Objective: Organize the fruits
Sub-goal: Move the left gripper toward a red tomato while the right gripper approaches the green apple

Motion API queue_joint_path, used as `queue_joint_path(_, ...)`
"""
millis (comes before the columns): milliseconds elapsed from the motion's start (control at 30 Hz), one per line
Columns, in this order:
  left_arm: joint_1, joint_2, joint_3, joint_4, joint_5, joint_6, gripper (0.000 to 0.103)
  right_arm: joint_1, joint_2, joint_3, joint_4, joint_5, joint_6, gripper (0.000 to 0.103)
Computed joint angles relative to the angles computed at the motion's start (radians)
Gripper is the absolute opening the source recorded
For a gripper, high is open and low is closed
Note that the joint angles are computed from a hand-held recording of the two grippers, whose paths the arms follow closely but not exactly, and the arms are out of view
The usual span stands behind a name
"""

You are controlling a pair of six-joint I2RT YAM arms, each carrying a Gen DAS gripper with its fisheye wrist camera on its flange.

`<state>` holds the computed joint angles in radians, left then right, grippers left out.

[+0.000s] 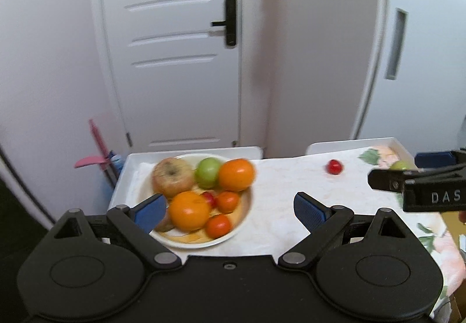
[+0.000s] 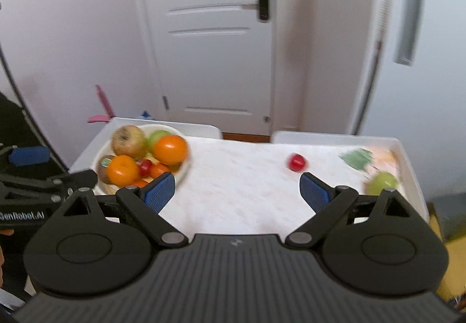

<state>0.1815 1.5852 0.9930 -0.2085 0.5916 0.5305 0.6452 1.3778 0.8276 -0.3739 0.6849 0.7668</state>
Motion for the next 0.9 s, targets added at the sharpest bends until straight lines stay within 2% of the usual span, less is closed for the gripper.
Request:
queue_joint_path(200,-0.115,-0.050,-0.061,0.031,-0.043,-0.053,0.097,-0.047,-0.193,-0.149,-0.079,0.017,0.059,0.103)
queue_joint_path(333,-0.233,-0.076,-0.114,0.107,-0.123,-0.127,0.097,-0.161,-0.339,-0.264,-0.077,-0.019,-0.020,0.103)
queue_joint_path(467,-0.361,-0.079,-0.152,0.202,-0.210,-0.226,0.097,-0.386,-0.494,-0.378,-0.013,-0.181,-0.205,0.103)
queue_joint_path(600,-0.496,-0.019,-0.130,0.248,-0.322,-0.289,0.097,-0.650,-0.543,-0.444,0.063,-0.392,-0.411,0.103)
queue_joint_path(767,-0.628,0.106,-0.072,0.306,-0.423,-0.347,0.097,-0.919,-0.446,-0.472,0.204,-0.623,-0.623,0.103)
queue_joint_path(900,-0.697,0.226,-0.003,0.356,-0.494,-0.370,0.096,-1.034,-0.300,-0.466,0.333,-0.735,-0.735,0.103)
